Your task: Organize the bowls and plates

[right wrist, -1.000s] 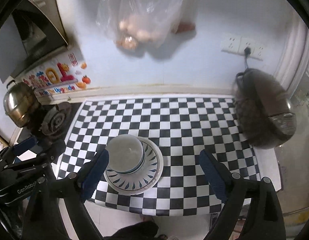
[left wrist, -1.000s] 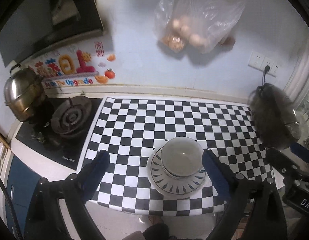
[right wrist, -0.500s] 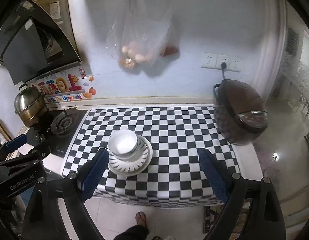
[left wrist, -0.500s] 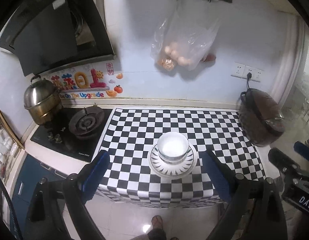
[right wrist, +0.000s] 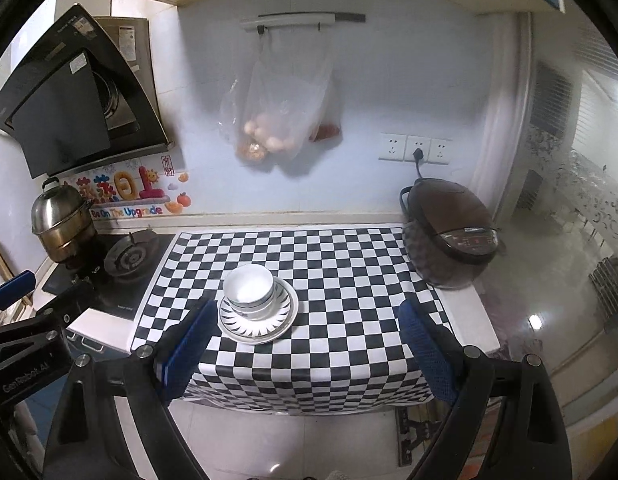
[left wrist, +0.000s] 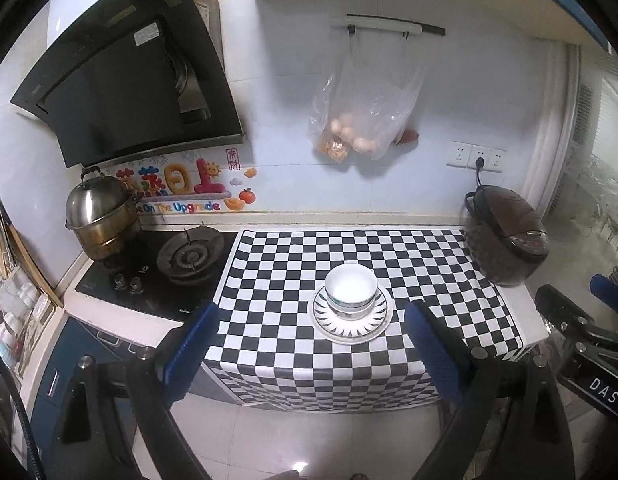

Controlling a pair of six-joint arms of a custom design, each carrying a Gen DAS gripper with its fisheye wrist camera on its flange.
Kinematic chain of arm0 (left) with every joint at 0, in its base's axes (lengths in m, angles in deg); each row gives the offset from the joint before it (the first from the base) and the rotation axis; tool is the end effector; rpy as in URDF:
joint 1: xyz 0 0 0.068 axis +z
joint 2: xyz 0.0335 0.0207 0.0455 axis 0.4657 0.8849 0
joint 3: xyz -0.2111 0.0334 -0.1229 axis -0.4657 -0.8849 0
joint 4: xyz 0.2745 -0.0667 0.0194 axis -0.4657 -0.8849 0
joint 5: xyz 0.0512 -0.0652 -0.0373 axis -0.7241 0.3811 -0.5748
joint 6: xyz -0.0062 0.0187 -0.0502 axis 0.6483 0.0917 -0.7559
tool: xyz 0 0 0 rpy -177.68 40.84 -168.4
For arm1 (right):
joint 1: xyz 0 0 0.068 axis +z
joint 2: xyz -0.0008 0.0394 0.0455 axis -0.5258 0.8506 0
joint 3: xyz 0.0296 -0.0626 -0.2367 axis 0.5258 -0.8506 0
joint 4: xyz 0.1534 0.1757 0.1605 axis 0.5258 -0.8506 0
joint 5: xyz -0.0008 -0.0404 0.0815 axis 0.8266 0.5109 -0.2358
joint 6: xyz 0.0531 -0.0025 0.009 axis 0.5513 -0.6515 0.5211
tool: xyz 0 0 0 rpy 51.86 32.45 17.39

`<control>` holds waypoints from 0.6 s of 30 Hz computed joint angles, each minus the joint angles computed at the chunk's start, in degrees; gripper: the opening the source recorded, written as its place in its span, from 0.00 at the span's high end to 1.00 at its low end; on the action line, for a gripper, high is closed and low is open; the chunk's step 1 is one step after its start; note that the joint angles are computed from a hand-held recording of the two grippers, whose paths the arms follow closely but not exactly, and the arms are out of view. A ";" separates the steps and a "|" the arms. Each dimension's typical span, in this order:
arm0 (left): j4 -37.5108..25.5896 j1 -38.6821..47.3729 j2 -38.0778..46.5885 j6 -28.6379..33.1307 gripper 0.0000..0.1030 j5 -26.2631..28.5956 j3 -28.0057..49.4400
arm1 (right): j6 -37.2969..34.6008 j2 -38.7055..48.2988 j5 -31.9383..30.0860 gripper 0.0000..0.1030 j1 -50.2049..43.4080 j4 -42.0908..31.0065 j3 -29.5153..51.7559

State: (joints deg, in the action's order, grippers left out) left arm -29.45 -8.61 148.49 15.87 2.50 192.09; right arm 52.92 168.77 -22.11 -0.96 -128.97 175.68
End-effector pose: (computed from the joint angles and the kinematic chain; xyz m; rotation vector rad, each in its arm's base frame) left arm 0.3252 -0.2241 0.4568 0.2275 2.2213 -0.0918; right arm 0.2301 0.1129 0.4596 0.2691 2.1806 -0.1524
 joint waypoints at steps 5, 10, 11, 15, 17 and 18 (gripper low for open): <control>5.01 0.96 -8.12 1.15 0.08 1.37 -12.86 | 7.35 2.96 5.33 0.09 6.60 -7.12 4.57; 7.36 1.68 -12.34 1.20 0.08 1.89 -19.01 | 11.83 5.28 7.53 0.09 9.87 -11.53 7.29; 7.66 1.76 -13.09 1.03 0.08 1.81 -20.04 | 12.21 5.49 7.86 0.09 10.12 -11.81 7.34; 8.20 1.80 -15.10 0.79 0.08 1.64 -22.70 | 13.60 5.98 8.55 0.09 11.04 -12.94 7.61; 8.91 1.82 -16.08 0.90 0.08 1.25 -24.06 | 13.63 6.12 8.76 0.09 11.14 -12.95 7.74; 9.21 1.80 -16.53 0.77 0.08 1.04 -24.65 | 13.51 6.03 8.73 0.09 11.06 -12.78 7.62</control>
